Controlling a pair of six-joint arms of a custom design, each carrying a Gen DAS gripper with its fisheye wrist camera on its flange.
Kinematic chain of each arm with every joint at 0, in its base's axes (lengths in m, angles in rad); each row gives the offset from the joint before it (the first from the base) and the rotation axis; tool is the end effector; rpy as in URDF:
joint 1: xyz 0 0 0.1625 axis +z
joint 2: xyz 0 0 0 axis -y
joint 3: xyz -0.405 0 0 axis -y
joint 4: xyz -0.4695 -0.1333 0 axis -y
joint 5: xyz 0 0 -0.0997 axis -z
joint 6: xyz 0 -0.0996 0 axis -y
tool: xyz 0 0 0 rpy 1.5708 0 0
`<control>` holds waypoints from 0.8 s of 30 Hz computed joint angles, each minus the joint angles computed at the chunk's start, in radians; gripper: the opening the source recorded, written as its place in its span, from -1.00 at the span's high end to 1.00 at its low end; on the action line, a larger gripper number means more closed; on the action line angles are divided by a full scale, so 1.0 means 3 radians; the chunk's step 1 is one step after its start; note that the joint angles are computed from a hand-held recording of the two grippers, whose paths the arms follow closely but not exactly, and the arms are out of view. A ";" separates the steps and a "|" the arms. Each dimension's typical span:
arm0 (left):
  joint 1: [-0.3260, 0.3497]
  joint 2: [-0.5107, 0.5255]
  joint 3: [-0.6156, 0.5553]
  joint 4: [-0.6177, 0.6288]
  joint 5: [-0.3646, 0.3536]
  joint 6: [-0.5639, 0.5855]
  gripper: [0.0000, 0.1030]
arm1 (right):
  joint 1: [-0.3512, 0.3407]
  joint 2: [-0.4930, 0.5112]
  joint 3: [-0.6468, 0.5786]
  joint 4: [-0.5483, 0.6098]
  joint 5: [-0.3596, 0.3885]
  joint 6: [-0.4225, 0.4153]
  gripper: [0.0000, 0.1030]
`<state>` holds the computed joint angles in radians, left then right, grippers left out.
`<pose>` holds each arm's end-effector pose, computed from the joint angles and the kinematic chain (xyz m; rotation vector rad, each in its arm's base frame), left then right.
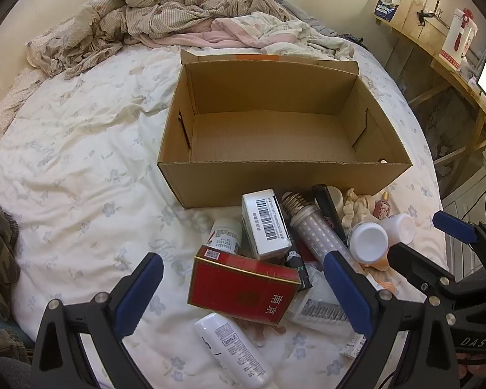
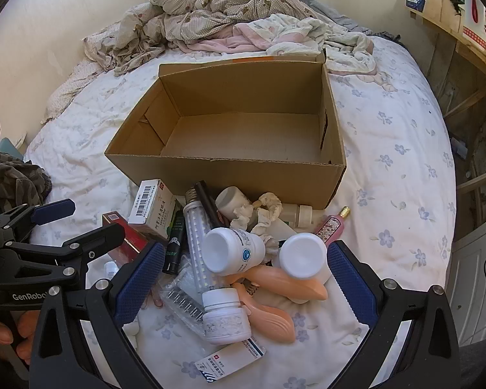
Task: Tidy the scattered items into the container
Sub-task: 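Move both tools toward the pile of items beside the cardboard box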
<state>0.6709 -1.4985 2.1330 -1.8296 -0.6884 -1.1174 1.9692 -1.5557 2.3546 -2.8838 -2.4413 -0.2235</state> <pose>-0.2429 -0.4611 0.1927 -0.0441 2.2917 -0.6809 0.2280 -0.3944 0.2242 0.4234 -2.2094 0.6754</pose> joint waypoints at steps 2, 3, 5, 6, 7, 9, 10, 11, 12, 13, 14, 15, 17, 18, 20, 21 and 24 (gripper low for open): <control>0.0000 -0.0001 0.0001 0.0002 0.0004 0.0005 -0.92 | 0.0004 0.0002 0.0002 -0.0002 -0.0005 0.0010 -0.97; 0.0004 0.0002 -0.0001 0.0001 -0.0001 0.0008 -0.92 | 0.0003 0.0002 -0.0001 0.0009 -0.0009 0.0015 -0.97; 0.0002 -0.0014 0.0004 0.0004 -0.0014 0.0006 -0.92 | 0.0009 0.0006 -0.0004 0.0018 -0.0022 0.0026 -0.97; 0.0001 -0.0014 0.0001 0.0012 -0.0016 0.0004 -0.92 | 0.0008 0.0004 -0.0007 0.0023 -0.0026 0.0025 -0.97; -0.0003 -0.0016 0.0005 0.0012 -0.0013 0.0003 -0.92 | 0.0008 0.0004 -0.0007 0.0023 -0.0026 0.0025 -0.97; -0.0005 -0.0013 0.0001 0.0027 -0.0002 0.0001 -0.92 | 0.0007 0.0003 -0.0008 0.0023 -0.0029 0.0024 -0.97; -0.0006 -0.0012 0.0000 0.0035 0.0002 0.0001 -0.92 | 0.0008 0.0005 -0.0008 0.0021 -0.0034 0.0023 -0.97; -0.0006 -0.0014 -0.0001 0.0045 0.0003 -0.0001 -0.92 | 0.0012 0.0010 -0.0008 0.0018 -0.0043 0.0023 -0.97; -0.0009 -0.0004 -0.0002 0.0043 0.0003 -0.0011 -0.92 | 0.0013 0.0010 -0.0008 0.0013 -0.0050 0.0017 -0.97; -0.0009 -0.0001 -0.0001 0.0042 0.0000 -0.0018 -0.92 | 0.0014 0.0010 -0.0006 0.0008 -0.0055 0.0011 -0.97; -0.0007 0.0000 -0.0004 0.0051 -0.0006 -0.0026 -0.92 | 0.0016 0.0011 -0.0005 0.0001 -0.0063 0.0004 -0.97; -0.0008 0.0002 -0.0005 0.0062 -0.0006 -0.0033 -0.92 | 0.0017 0.0012 -0.0006 0.0005 -0.0062 -0.0007 -0.97; -0.0018 0.0012 -0.0014 0.0107 0.0016 -0.0048 -0.92 | 0.0027 0.0024 -0.0005 -0.0006 -0.0078 -0.0029 -0.97; -0.0019 0.0012 -0.0016 0.0125 0.0028 -0.0056 -0.92 | 0.0032 0.0035 -0.0004 -0.0029 -0.0094 -0.0049 -0.97; -0.0021 0.0003 -0.0009 0.0120 0.0033 -0.0051 -0.92 | 0.0036 0.0038 -0.0002 -0.0053 -0.0102 -0.0074 -0.97; -0.0018 0.0010 -0.0012 0.0116 0.0030 -0.0049 -0.92 | 0.0037 0.0037 -0.0001 -0.0051 -0.0101 -0.0073 -0.97; -0.0018 0.0006 -0.0011 0.0121 0.0032 -0.0048 -0.92 | 0.0037 0.0036 -0.0001 -0.0051 -0.0105 -0.0069 -0.97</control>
<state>0.6655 -1.4967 2.1298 -1.7932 -0.6788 -1.1319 1.9802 -1.5449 2.3542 -2.8991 -2.4727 -0.2444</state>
